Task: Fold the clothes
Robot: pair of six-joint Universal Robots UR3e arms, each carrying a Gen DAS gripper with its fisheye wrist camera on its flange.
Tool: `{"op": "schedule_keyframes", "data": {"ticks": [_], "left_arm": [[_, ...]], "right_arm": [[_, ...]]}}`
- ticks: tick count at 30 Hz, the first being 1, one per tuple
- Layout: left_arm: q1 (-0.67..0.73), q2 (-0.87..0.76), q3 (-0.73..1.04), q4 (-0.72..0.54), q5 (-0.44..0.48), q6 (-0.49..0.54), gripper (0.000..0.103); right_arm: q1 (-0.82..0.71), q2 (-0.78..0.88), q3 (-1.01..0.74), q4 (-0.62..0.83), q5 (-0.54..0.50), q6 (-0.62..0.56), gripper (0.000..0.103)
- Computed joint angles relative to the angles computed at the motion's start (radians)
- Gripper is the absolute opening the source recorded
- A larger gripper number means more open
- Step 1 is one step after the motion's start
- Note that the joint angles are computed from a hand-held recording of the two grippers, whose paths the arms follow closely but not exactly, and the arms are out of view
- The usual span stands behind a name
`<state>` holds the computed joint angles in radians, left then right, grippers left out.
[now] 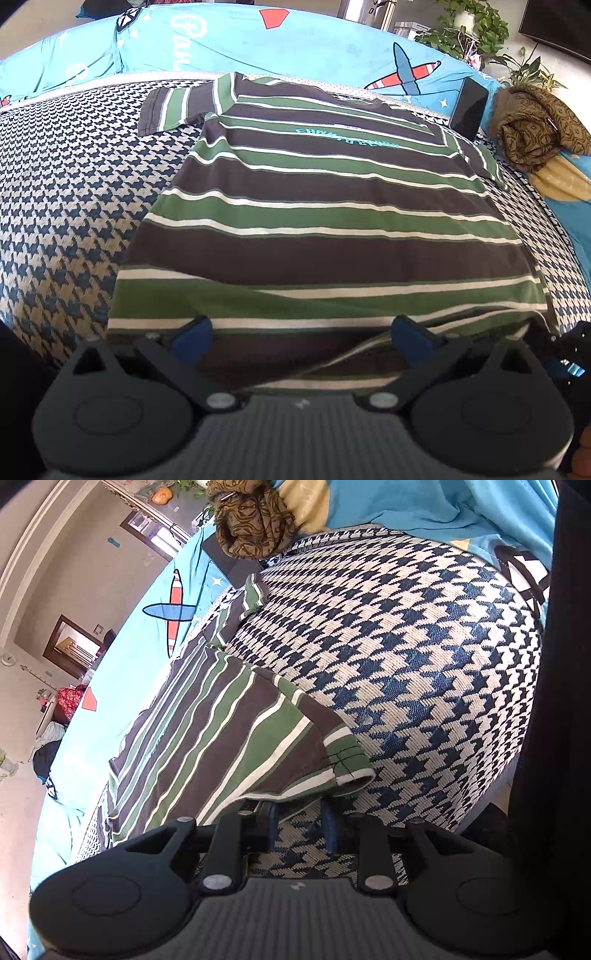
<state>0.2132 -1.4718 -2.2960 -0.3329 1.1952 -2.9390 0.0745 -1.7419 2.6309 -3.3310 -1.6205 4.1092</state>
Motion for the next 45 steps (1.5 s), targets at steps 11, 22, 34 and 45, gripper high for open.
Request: {"op": "schedule_keyframes", "data": {"ticks": [11,22,34,45], "left_arm": [[-0.009,-0.009,0.002,0.021,0.017,-0.011,0.103],[0.006,0.017,-0.007,0.016,0.026,-0.013,0.103],[-0.005,0.002,0.000,0.007,0.049,-0.008,0.103],[-0.166,-0.042,-0.009,0.039,0.230,0.093,0.103]], "right_arm": [[0.097,-0.019,-0.140,0.232,-0.153,-0.034,0.003],[0.296,-0.130,-0.291,0.667,-0.447,-0.115,0.002],[0.116,-0.064,-0.249,0.319,-0.155,-0.340,0.004],[0.121,0.062,-0.315,0.375,-0.113,-0.389,0.021]]}}
